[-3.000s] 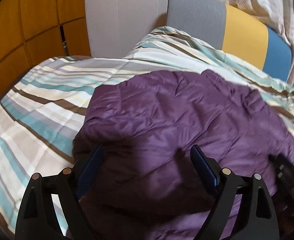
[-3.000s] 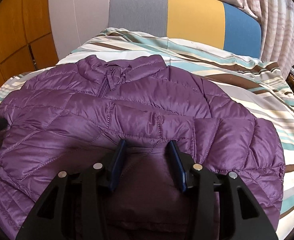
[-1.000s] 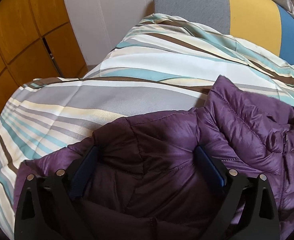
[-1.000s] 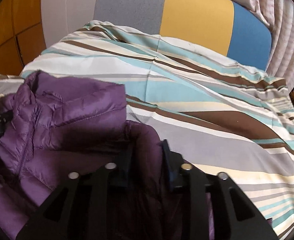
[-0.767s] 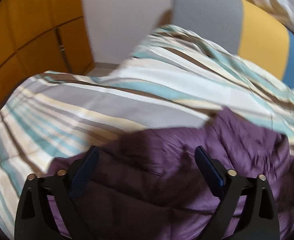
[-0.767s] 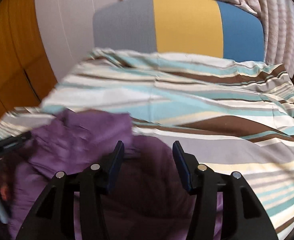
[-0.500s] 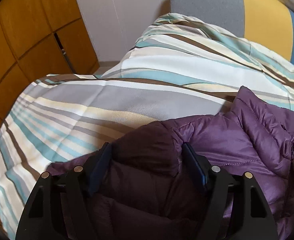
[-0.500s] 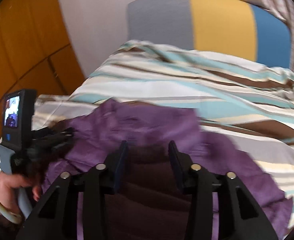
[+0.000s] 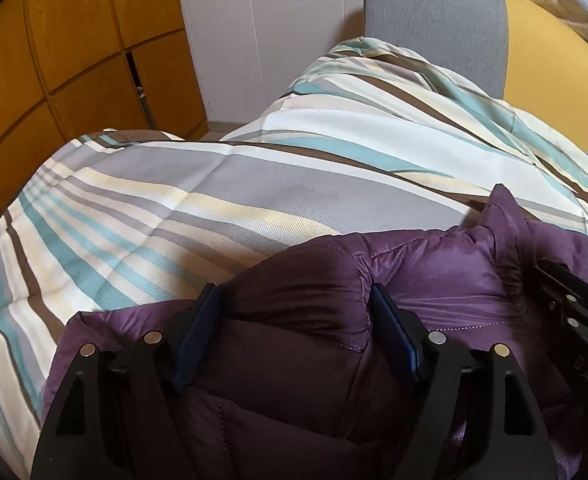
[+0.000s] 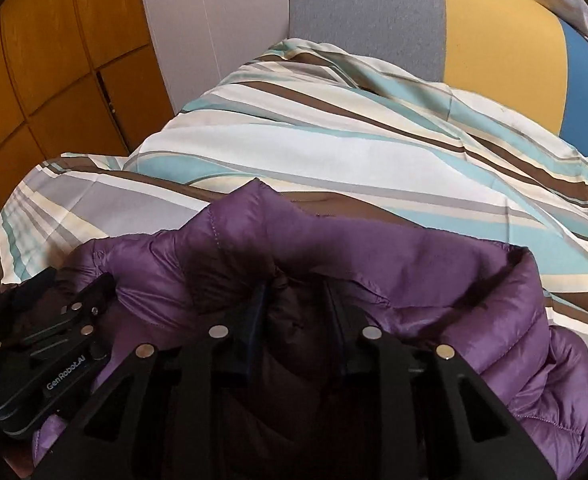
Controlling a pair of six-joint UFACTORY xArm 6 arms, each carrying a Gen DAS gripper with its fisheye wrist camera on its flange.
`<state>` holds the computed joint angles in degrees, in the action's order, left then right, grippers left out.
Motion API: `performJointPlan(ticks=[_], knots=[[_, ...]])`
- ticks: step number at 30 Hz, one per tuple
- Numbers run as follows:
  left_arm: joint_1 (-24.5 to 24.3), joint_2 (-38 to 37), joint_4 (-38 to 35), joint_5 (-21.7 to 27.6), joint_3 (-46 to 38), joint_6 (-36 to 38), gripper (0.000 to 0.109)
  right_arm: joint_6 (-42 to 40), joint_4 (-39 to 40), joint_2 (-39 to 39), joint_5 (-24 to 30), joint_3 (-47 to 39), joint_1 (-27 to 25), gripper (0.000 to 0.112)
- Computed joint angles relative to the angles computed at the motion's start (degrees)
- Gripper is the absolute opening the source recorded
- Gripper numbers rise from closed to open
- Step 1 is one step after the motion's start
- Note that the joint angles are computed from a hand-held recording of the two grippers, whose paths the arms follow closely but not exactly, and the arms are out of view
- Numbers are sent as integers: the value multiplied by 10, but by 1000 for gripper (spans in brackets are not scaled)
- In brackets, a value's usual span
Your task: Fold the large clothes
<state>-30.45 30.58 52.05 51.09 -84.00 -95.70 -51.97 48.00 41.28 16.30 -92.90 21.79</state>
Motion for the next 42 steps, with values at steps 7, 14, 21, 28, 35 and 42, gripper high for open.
performJointPlan(ticks=[7,14,21,28,35,42], knots=[[7,-19,-9,-28,18,16,86,-213,235,-114,-2,115,-19,60],[-59,-158,102,37,155,-135,92,-272,315,-268,35,290,-78,62],[-134,-207,93,78,226,-171,92,-234,293,-311,32,387,-92,21],[-117,-163,18,27,205,-80,97,-259,376,-353,-40,442,-87,28],[-163,-249,38,32,281,-92,97,-309,399,-482,85,526,-160,66],[-222,-391,36,-54,446,-172,97,-261,229,-696,132,704,-228,67]])
